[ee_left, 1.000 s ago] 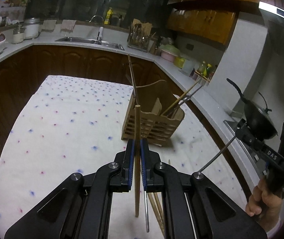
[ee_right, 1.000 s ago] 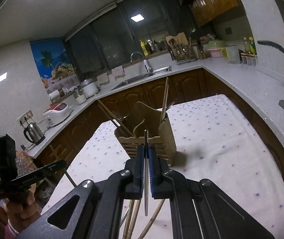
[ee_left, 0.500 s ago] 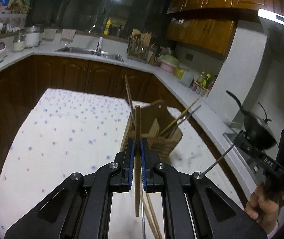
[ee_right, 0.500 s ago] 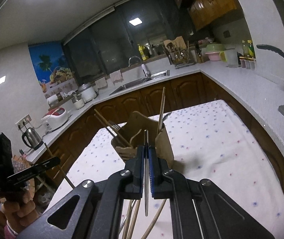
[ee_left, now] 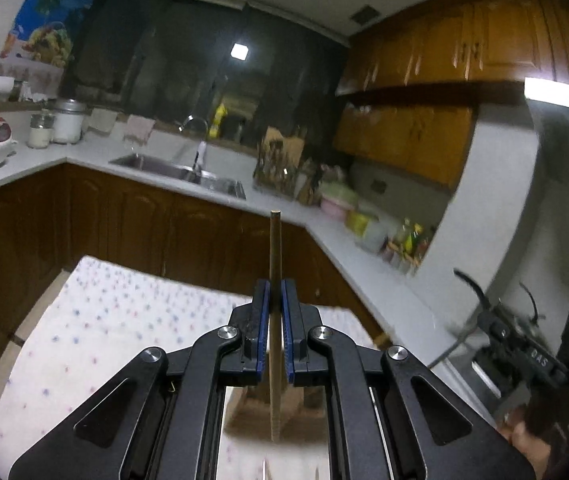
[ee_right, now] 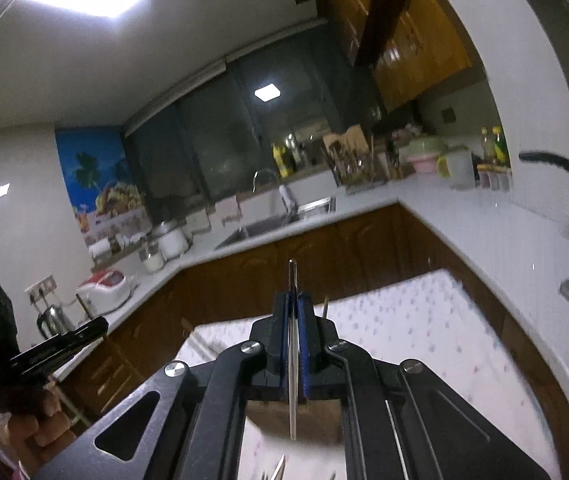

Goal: Organize utensils
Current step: 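Lower the wooden chopstick into the holder with the left tool while the right tool inserts its metal chopstick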

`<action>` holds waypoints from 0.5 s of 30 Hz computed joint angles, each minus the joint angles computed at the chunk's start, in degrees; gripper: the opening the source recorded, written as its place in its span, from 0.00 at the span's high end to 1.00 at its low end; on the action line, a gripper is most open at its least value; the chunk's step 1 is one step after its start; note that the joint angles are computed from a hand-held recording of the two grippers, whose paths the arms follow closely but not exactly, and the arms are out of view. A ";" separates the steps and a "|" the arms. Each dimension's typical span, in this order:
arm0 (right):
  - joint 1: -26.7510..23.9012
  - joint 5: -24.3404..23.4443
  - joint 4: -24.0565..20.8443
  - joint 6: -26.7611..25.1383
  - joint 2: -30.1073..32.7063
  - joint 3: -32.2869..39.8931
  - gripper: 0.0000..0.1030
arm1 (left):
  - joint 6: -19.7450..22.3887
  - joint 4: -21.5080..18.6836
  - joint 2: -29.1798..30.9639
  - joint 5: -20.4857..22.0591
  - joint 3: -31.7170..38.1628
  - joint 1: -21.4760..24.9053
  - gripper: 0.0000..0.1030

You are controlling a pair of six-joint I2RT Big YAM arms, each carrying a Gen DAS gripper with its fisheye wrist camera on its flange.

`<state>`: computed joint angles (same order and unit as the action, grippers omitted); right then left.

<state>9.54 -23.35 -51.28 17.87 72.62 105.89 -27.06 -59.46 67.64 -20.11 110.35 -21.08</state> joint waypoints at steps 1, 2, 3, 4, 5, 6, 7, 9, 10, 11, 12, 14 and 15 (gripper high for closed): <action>0.09 0.34 0.49 0.49 0.78 0.82 0.96 | -0.20 0.84 0.64 -0.18 0.32 0.56 0.95; 0.30 0.90 1.06 0.94 1.83 1.83 0.96 | -0.46 1.65 1.26 -0.52 0.46 1.09 0.95; 0.35 1.14 1.26 1.06 2.37 2.31 0.96 | -0.70 2.11 1.69 -0.76 0.41 1.48 0.95; 0.63 1.68 1.54 1.18 3.02 2.75 0.96 | -1.33 2.77 2.28 -1.01 0.09 2.18 0.95; 1.10 2.48 1.65 1.03 3.86 3.24 0.96 | -2.33 3.32 2.83 -0.72 -0.37 2.94 0.95; 1.52 3.18 1.73 0.91 4.23 3.27 0.95 | -3.25 3.73 3.13 -0.21 -0.95 3.53 0.95; 1.95 3.78 1.89 0.74 4.66 3.08 0.96 | -3.93 4.12 3.26 0.13 -1.62 3.91 0.95; 2.73 4.77 2.01 0.40 5.12 2.32 0.95 | -4.44 5.36 3.38 1.16 -3.36 4.42 0.95; 3.04 5.12 2.22 0.29 5.21 1.67 0.95 | -4.35 5.76 3.45 1.33 -4.22 4.36 0.95; 3.25 5.46 2.41 0.14 5.17 0.89 0.95 | -4.27 5.99 3.45 1.52 -4.94 4.29 0.95; 3.42 5.68 2.66 0.00 5.16 0.18 0.95 | -4.19 6.20 3.41 1.89 -5.83 4.23 0.95; 3.84 6.23 3.03 -0.33 5.01 -1.53 0.95 | -4.08 6.00 3.21 1.89 -7.42 3.92 0.95; 4.01 6.32 3.08 -0.42 4.88 -2.32 0.95 | -4.20 5.99 3.17 2.17 -8.13 3.84 0.95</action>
<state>13.55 -17.02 -48.20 17.45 77.50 103.56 -31.26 -53.47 70.81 -17.93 102.21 -17.24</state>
